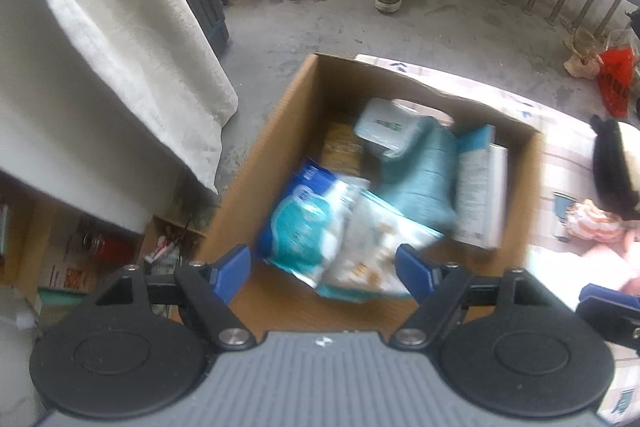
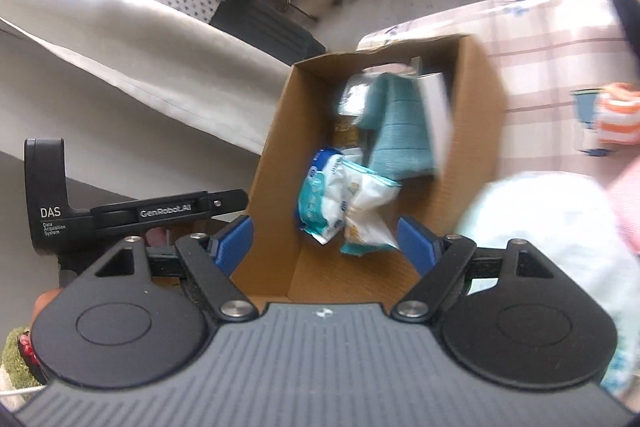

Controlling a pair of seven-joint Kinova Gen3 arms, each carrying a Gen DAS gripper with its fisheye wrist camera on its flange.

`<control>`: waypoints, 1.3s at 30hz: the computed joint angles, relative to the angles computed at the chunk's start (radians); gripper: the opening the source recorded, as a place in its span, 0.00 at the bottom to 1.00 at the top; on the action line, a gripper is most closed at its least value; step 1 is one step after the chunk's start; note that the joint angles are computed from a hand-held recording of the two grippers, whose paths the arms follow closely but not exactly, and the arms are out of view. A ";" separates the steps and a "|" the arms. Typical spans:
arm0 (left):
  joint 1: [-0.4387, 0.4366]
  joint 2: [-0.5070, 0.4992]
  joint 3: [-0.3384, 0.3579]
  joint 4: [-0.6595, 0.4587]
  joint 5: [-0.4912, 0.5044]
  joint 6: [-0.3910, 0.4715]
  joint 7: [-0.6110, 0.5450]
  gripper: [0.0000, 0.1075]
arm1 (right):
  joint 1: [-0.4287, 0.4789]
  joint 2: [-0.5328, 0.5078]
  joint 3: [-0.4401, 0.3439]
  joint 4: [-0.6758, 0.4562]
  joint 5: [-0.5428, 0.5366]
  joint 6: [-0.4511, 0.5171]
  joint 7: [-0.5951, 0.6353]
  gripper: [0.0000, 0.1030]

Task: Organize soft objects
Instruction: 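Move both tools back over the bed toward the pink plush doll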

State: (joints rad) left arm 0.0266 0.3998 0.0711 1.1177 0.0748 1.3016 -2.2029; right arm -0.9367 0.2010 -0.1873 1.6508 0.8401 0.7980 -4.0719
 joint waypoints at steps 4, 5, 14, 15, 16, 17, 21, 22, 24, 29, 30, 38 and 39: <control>0.061 -0.139 0.001 0.141 -0.011 0.011 0.121 0.75 | -0.032 -0.165 -0.079 0.133 -0.022 0.097 -0.051 0.77; 0.078 -0.172 0.005 0.172 -0.011 0.020 0.156 0.75 | -0.032 -0.206 -0.104 0.162 -0.042 0.122 -0.049 0.77; 0.208 -0.378 0.083 0.405 0.087 0.044 0.407 0.77 | -0.040 -0.552 -0.265 0.299 -0.358 0.414 0.112 0.79; 0.220 -0.389 0.090 0.430 0.109 0.035 0.412 0.77 | -0.038 -0.583 -0.271 0.314 -0.392 0.430 0.120 0.79; 0.232 -0.400 0.098 0.459 0.130 0.022 0.416 0.77 | -0.032 -0.612 -0.282 0.331 -0.420 0.440 0.116 0.79; 0.245 -0.408 0.105 0.486 0.146 0.015 0.415 0.77 | -0.025 -0.638 -0.285 0.352 -0.445 0.439 0.112 0.79; 0.291 -0.422 0.128 0.586 0.199 -0.033 0.372 0.77 | 0.004 -0.710 -0.278 0.439 -0.519 0.389 0.121 0.79; 0.299 -0.420 0.129 0.611 0.214 -0.046 0.360 0.77 | 0.010 -0.724 -0.265 0.465 -0.530 0.361 0.131 0.79; 0.316 -0.402 0.137 0.643 0.228 -0.060 0.369 0.77 | 0.018 -0.745 -0.228 0.512 -0.544 0.306 0.168 0.79; 0.353 -0.350 0.153 0.725 0.262 -0.156 0.362 0.67 | 0.023 -0.755 -0.059 0.635 -0.553 0.117 0.363 0.79; 0.359 -0.341 0.155 0.745 0.270 -0.187 0.364 0.65 | 0.016 -0.745 -0.021 0.647 -0.548 0.085 0.403 0.79; 0.379 -0.266 0.163 0.796 0.319 -0.308 0.388 0.56 | -0.018 -0.639 0.261 0.735 -0.585 -0.165 0.728 0.66; 0.378 -0.264 0.164 0.802 0.327 -0.321 0.387 0.56 | -0.013 -0.630 0.277 0.746 -0.594 -0.196 0.753 0.64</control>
State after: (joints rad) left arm 0.4051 0.1360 0.2348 1.9192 0.4019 0.9805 -1.8164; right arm -0.9493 -0.4286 0.0897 2.3971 0.2458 0.6022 -3.3192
